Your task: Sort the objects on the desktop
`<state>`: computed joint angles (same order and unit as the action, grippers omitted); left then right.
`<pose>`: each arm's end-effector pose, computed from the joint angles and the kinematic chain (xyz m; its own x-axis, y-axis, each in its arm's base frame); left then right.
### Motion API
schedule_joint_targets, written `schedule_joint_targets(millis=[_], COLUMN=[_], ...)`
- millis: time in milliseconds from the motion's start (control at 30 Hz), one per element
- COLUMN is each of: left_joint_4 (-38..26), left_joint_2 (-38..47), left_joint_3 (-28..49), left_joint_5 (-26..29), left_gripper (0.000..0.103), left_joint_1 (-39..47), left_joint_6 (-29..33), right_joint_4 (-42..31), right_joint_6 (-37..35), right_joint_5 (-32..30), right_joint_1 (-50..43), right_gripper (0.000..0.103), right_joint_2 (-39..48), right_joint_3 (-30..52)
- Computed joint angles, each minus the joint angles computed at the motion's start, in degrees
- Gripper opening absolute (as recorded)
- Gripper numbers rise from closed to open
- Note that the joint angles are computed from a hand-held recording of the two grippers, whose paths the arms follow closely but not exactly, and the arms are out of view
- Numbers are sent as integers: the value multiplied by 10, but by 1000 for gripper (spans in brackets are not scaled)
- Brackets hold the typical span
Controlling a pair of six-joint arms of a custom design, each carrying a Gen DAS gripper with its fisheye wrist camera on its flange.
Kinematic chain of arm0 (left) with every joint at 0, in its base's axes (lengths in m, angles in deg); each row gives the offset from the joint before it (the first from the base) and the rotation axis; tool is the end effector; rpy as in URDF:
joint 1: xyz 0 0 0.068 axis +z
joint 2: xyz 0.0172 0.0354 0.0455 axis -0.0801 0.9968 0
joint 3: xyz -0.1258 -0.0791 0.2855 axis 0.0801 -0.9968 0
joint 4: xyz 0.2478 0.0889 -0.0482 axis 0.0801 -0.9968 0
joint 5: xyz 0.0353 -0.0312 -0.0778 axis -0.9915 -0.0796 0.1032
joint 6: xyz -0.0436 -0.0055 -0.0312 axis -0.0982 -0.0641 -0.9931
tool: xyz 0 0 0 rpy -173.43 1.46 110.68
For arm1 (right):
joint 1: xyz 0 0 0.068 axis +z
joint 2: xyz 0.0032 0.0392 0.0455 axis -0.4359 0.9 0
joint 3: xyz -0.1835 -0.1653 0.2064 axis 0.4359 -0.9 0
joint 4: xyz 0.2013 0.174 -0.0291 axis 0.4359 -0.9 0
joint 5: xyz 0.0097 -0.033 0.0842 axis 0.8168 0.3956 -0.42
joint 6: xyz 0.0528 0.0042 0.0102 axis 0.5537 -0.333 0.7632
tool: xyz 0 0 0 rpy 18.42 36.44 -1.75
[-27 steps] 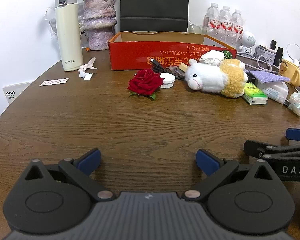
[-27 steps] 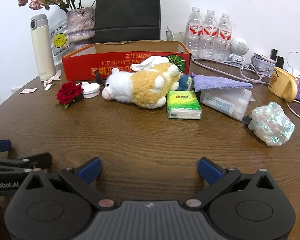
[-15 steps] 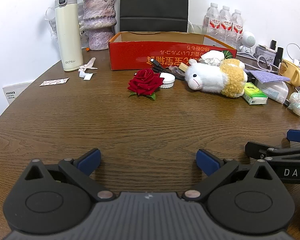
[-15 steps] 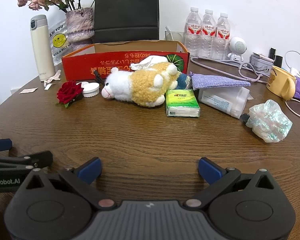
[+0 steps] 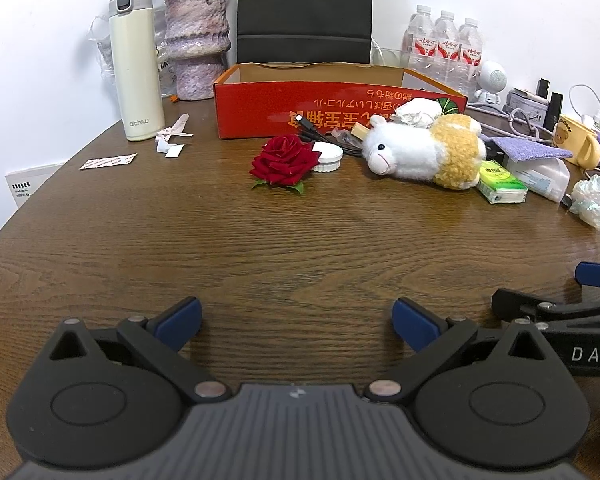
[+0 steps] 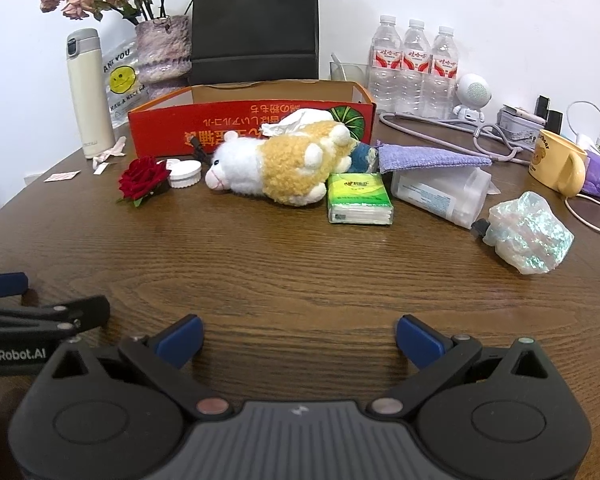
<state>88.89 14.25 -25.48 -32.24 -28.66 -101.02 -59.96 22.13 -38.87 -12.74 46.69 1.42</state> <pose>0.1890 -0.0655 0.1466 -0.6174 -0.1568 -0.7709 -0.2532 0.9674 0.0060 0.2440 0.0608 0.1542 -0.6030 -0.2145 -0.7684 -0.3495 0.9369 0.0127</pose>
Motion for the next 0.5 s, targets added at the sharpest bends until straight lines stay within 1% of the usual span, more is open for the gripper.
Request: schedule_joint_targets(millis=[500], left_joint_4=[-1], left_joint_2=[-5], left_joint_3=[-4], left_joint_5=[-1], left_gripper=[103], left_joint_1=[0], left_joint_6=[-4], right_joint_4=[-1], right_joint_6=[1], right_joint_5=[1], right_joint_1=[0], right_gripper=[103], right_joint_2=[3], right_joint_3=[4])
